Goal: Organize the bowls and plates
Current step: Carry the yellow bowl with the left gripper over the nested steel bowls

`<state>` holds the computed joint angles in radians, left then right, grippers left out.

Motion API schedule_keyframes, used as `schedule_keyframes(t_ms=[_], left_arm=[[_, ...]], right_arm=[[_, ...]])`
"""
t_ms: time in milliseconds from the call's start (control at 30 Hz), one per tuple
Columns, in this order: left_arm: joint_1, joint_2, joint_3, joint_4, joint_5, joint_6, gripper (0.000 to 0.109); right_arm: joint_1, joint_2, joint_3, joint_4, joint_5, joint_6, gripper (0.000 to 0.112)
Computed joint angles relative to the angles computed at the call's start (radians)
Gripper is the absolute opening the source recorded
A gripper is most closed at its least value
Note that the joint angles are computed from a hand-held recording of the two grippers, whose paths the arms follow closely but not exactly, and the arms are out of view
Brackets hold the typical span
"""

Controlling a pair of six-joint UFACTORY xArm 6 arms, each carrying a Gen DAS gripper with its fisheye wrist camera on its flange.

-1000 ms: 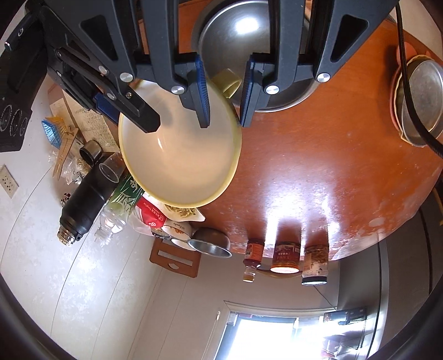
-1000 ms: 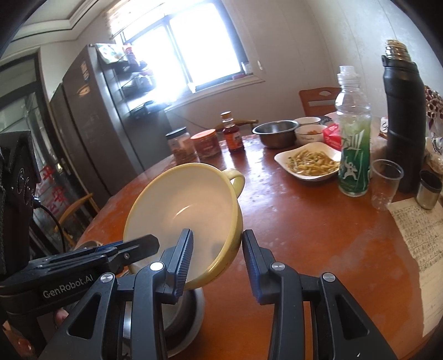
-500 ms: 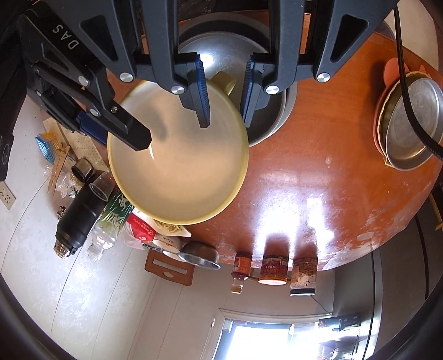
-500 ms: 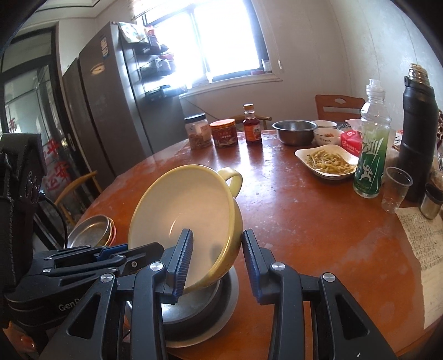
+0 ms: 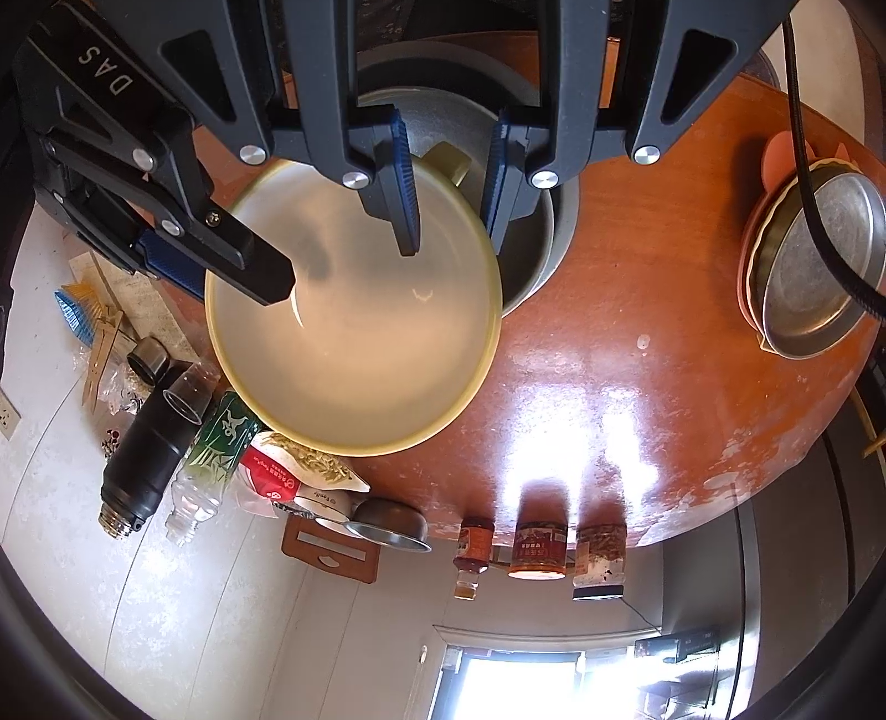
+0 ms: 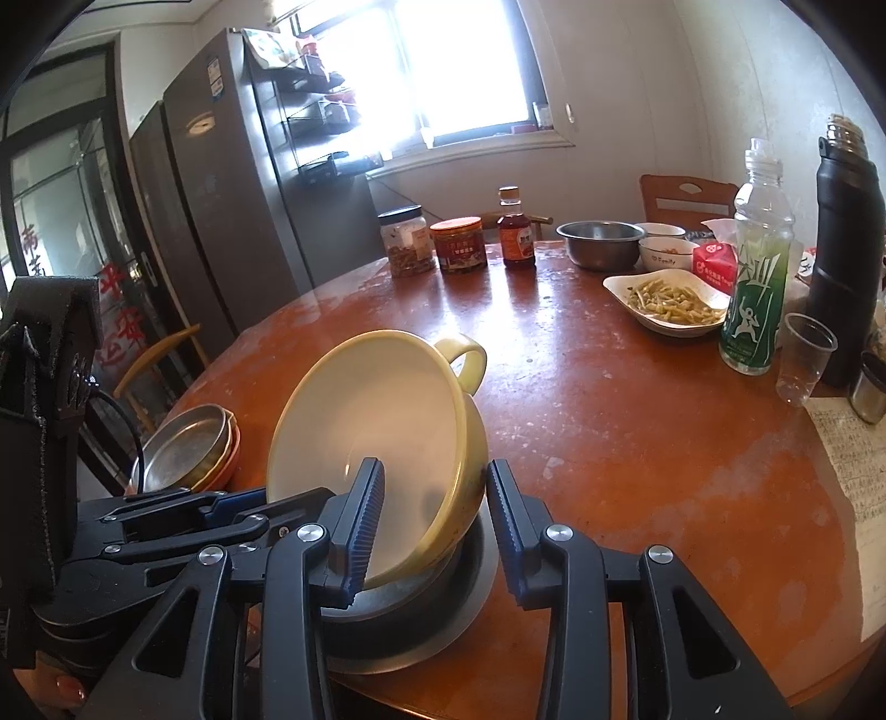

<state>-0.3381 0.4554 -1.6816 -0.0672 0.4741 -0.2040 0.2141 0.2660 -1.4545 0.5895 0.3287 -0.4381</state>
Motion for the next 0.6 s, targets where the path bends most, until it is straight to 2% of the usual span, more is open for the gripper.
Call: schedule_keyframes(t_ms=[367, 600], left_arm=[[-0.006, -0.009, 0.02, 0.085, 0.013, -0.048, 0.024], [-0.009, -0.019, 0.033, 0.12, 0.016, -0.056, 0.032]], right_arm=[[0.001, 0.002, -0.006, 0.051, 0.03, -0.038, 0.042], [-0.002, 0.015, -0.024, 0.089, 0.06, -0.062, 0.042]])
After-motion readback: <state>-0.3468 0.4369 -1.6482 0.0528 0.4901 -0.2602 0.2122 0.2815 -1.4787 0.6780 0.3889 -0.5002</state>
